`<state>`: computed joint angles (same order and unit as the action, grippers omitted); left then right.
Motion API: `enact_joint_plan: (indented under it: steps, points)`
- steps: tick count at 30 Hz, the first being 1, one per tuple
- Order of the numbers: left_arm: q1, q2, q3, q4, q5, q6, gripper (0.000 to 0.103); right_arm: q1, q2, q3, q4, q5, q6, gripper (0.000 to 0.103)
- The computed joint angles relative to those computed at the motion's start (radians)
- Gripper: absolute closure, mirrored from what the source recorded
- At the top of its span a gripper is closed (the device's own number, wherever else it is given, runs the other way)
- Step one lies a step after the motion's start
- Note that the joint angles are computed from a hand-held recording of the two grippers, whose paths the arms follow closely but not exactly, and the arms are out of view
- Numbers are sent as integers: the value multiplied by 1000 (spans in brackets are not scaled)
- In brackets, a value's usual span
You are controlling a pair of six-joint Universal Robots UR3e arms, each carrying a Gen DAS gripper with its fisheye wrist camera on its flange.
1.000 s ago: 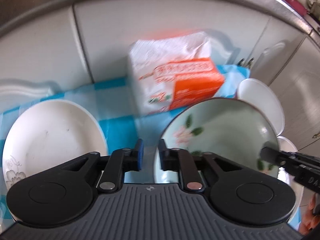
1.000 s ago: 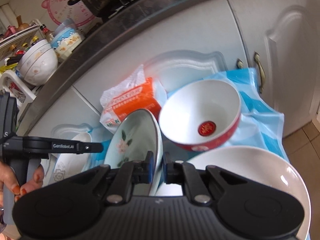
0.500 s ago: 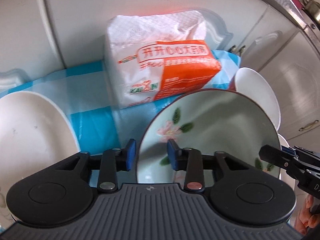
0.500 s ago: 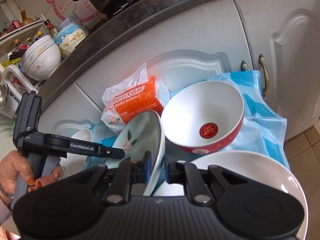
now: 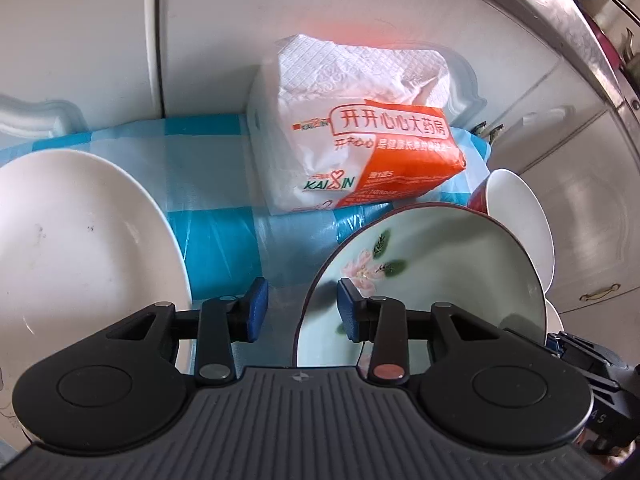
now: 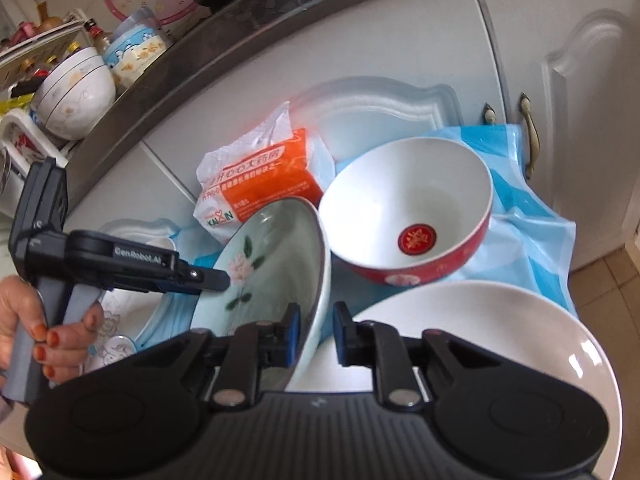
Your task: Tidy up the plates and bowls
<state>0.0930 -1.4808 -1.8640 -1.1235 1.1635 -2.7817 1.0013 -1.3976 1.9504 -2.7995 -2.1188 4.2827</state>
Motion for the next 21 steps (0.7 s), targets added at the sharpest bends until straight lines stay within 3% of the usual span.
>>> enact_joint_plan:
  steps: [4, 9, 21]
  points:
    - [12, -31, 20, -24, -29, 1, 51, -5, 4, 22, -47, 10, -8, 92]
    - [5, -39, 36, -64, -56, 2, 62, -26, -3, 61, -110, 42, 17, 93]
    - [-54, -14, 0, 21, 8, -105, 71, -28, 40, 50, -152, 31, 131, 88]
